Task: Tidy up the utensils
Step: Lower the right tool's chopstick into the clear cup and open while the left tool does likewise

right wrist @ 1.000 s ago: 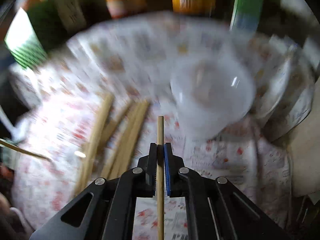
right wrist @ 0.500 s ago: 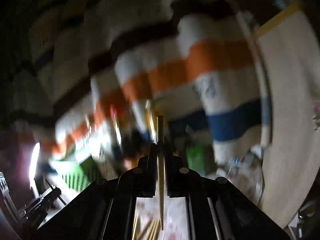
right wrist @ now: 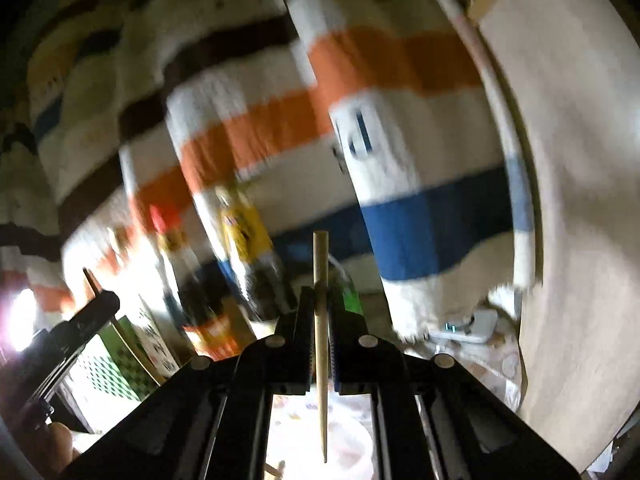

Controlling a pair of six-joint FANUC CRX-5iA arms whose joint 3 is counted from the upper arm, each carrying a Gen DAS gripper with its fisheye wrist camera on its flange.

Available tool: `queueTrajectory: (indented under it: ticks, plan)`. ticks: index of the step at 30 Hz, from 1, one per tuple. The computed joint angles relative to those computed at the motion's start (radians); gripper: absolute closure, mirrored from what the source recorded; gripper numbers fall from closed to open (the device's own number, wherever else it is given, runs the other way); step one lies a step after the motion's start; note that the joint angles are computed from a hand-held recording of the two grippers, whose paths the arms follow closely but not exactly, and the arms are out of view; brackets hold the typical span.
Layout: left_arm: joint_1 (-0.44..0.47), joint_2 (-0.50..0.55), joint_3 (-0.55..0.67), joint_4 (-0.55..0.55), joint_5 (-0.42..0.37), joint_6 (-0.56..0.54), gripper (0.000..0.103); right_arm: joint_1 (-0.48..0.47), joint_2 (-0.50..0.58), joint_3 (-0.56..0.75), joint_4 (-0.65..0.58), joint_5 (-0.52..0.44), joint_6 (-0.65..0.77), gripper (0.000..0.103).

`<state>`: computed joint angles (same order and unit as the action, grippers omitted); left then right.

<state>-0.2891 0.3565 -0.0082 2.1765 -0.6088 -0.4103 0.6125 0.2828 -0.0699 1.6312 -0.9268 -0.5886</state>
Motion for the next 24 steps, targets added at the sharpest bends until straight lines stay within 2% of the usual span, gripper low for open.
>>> queueTrajectory:
  ticks: [3, 6, 10, 14, 16, 24]
  plan:
    - [-0.009, 0.027, 0.016, 0.025, 0.009, 0.036, 0.099, -0.024, 0.002, 0.008, -0.094, 0.076, 0.027, 0.095]
    - [-0.034, 0.042, 0.034, 0.097, 0.047, -0.01, 0.099, -0.052, 0.004, 0.006, -0.168, 0.156, 0.034, 0.095]
    - [-0.041, 0.069, 0.061, 0.08, 0.069, 0.028, 0.099, -0.078, 0.018, 0.017, -0.273, 0.232, 0.073, 0.095]
    - [-0.048, 0.087, 0.067, 0.061, 0.091, 0.035, 0.099, -0.068, 0.045, 0.059, -0.373, 0.201, 0.14, 0.095]
    - [-0.047, 0.098, 0.071, 0.036, 0.099, 0.053, 0.099, -0.073, 0.045, 0.063, -0.407, 0.232, 0.169, 0.095]
    - [-0.038, 0.145, 0.101, -0.077, 0.132, 0.126, 0.099, -0.078, 0.078, 0.103, -0.512, 0.249, 0.233, 0.095]
